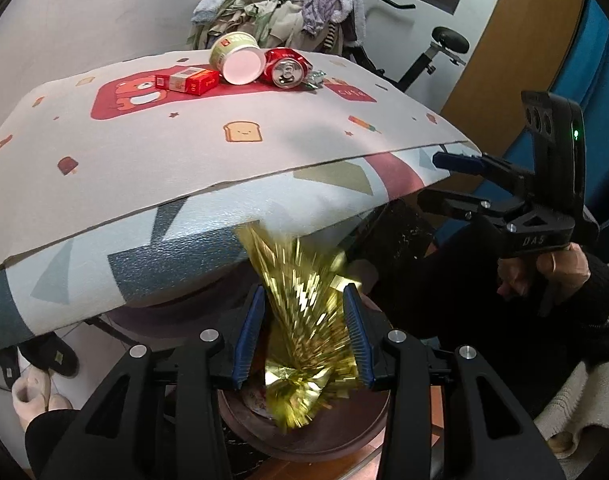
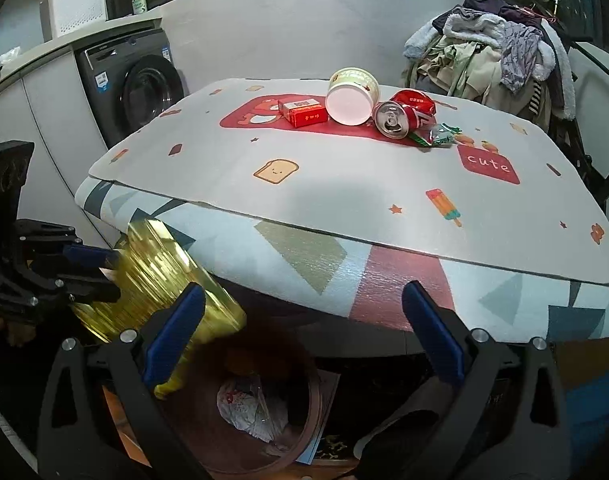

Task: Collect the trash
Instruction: 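Lower the gold foil packet into the bin and open the left tool, then move both tools back over the table toward the remaining trash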

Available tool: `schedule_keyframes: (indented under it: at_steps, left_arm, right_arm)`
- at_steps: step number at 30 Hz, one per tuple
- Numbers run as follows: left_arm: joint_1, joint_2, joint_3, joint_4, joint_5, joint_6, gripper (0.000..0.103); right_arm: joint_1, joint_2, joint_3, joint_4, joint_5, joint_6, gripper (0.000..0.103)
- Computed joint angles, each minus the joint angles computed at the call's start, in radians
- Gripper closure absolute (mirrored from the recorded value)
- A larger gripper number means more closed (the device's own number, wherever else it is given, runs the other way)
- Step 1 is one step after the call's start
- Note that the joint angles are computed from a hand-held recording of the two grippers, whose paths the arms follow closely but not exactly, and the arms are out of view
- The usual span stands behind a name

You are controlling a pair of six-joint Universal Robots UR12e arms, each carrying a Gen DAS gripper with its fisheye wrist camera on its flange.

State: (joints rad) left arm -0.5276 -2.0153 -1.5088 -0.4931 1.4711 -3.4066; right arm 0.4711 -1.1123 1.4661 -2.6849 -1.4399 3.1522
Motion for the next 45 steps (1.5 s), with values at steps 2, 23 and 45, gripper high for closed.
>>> schedule_keyframes:
  at_steps: [2,23,45]
  left_arm:
    - [-0.002,-0.002,0.003,-0.005,0.002,0.007,0.064]
    - [-0.009,0.022,-0.033,0.079,0.23,-0.166,0.006]
    - [0.006,0.039,-0.048,0.099,0.262,-0.24,0.006]
  right_arm:
    - [-0.001,-0.001,0.001,-0.002,0.001,0.005,0.006]
    - [0.0,0.006,-0.009,0.017,0.0,0.005,0.006]
    - [0.0,0.008,-0.017,0.038,-0.025,0.02,0.006]
